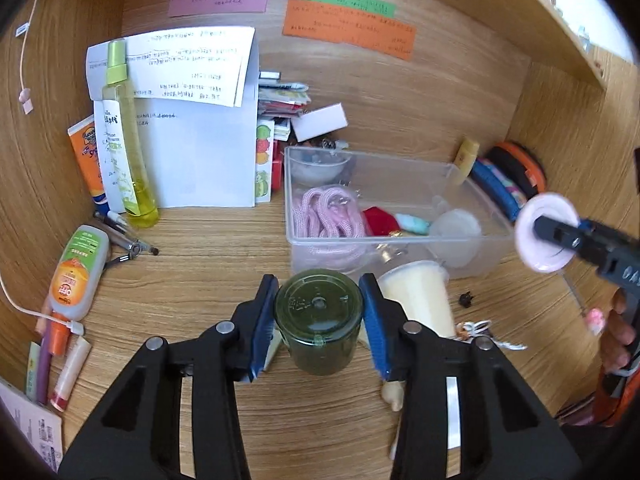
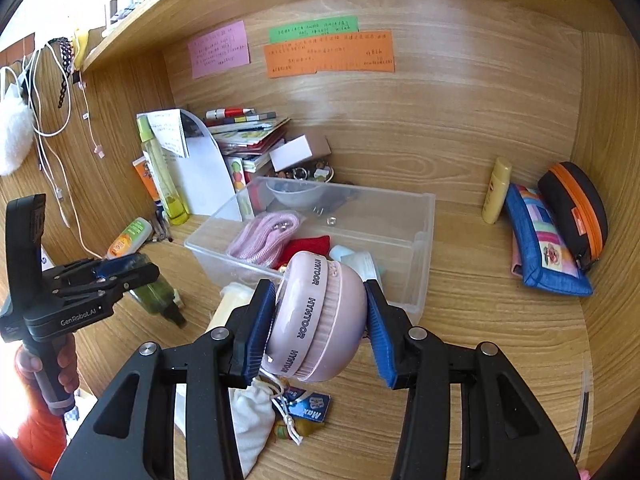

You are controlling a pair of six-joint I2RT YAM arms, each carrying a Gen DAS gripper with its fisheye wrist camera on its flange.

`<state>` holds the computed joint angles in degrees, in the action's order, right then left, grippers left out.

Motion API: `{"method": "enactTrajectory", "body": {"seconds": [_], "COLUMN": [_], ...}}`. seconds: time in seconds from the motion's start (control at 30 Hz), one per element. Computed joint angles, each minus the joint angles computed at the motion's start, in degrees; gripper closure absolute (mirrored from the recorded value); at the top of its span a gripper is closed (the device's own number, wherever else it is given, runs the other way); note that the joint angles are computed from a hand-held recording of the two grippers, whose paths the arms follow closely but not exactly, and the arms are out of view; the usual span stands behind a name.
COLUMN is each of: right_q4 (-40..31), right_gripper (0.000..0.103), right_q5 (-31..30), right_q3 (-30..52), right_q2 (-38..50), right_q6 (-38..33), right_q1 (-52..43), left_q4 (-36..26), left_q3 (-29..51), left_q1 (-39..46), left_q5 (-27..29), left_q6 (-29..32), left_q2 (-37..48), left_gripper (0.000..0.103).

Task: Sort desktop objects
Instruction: 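Lift the green bottle and pink case and carry both over the clear box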

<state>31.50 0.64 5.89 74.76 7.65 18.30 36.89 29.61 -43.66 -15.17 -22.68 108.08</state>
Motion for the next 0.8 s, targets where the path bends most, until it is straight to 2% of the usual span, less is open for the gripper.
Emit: {"method": "enactTrajectory", "body": {"seconds": [0.13, 0.23, 0.6, 0.73, 0.8], "right_q4": [0.8, 0.8, -1.3, -2.6, -2.8], "right_gripper": [0.062, 0.062, 0.062, 0.062, 0.062], "right_q5": [-1.1, -1.3, -2.1, -1.9, -2.1], "right_q3": [0.8, 1.3, 6.0, 8.6, 10.2], "right_q2": [1.7, 2.3, 3.5, 4.4, 5.5], "right_q6": [-0.1, -0.3, -1.7, -2.6, -3.1], "right_q1": [-0.9, -1.1, -2.3, -2.3, -2.5], "left_q4": [0.7, 0.4, -5.2, -6.8, -7.9], "left_q3": [0.1, -0.6, 1.5, 3.1, 4.3], "left_q1": [0.4, -0.5, -0.9, 1.1, 1.7], "left_q5": [1.3, 0.1, -0.7, 3.2, 3.2], "left_q6": [-1.0, -0.6, 2.9, 4.2, 5.2], "left_q2": [1.1, -1.1, -10.3, -12.9, -13.3], "left_gripper": [0.062, 0.062, 0.062, 0.062, 0.062]}}
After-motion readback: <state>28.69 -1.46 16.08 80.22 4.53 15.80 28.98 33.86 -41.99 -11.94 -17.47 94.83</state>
